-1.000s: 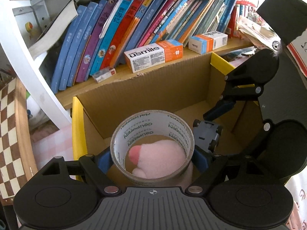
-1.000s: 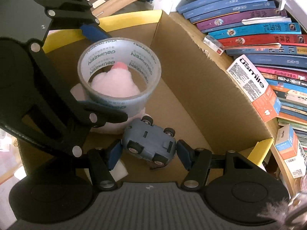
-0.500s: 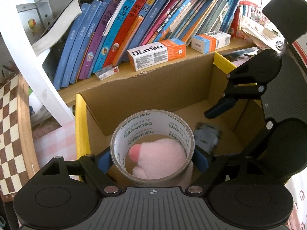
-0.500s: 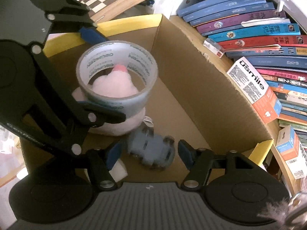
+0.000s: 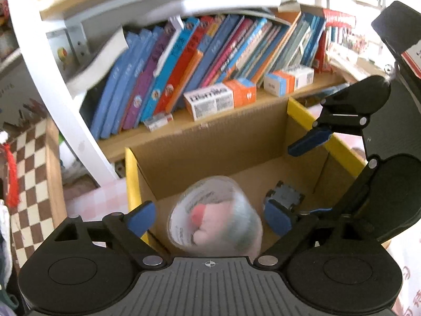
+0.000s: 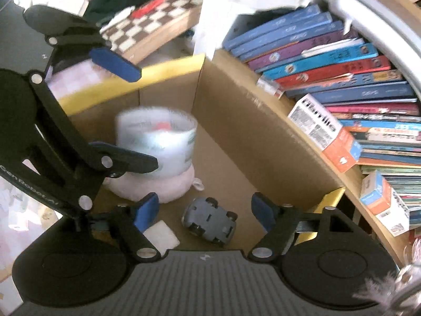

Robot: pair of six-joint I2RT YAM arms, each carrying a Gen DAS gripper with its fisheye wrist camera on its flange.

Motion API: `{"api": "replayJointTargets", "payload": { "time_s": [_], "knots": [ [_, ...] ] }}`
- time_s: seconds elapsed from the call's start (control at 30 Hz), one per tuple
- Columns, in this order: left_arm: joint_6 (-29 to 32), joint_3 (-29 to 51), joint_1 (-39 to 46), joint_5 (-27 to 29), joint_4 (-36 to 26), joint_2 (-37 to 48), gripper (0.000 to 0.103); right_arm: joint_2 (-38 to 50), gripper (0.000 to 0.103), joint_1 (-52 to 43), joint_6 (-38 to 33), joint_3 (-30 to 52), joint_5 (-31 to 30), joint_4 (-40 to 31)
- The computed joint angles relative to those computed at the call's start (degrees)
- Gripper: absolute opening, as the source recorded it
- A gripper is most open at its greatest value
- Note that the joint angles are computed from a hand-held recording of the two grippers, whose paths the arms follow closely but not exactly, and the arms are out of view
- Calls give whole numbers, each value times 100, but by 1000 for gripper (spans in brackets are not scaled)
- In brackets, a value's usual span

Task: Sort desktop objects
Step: 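Withdraw both open tools up out of the box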

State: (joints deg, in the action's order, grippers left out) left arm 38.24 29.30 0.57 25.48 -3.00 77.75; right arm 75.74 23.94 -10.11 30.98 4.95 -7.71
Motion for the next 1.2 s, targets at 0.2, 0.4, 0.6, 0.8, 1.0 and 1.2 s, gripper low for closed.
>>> {"api": "replayJointTargets", "payload": {
  "time_s": [0.2, 0.4, 0.6, 0.8, 1.0, 1.2],
  "knots": [
    [-115, -170, 229, 311, -263, -696, 95, -809, 82, 283, 366, -274, 355, -127],
    [-50, -413, 533, 604, -674, -1473, 95, -1494, 83, 698, 758, -500, 755, -393],
    [334, -516, 1161, 1191, -1480, -2202, 95, -2110, 84, 1346, 1388, -645, 1385, -791],
    [994, -538, 1881, 1730, -2290, -2640, 95, -2579, 84, 2076, 2090, -629, 2019, -1354],
    [1891, -478, 2750, 2242, -3152, -2774, 95, -2680, 85, 3033, 3025, -571, 2777, -1901],
    [3370, -453, 3846, 2719, -4123, -2839, 95, -2446, 86, 4273, 4575, -442, 3641, -2678]
  ]
}}
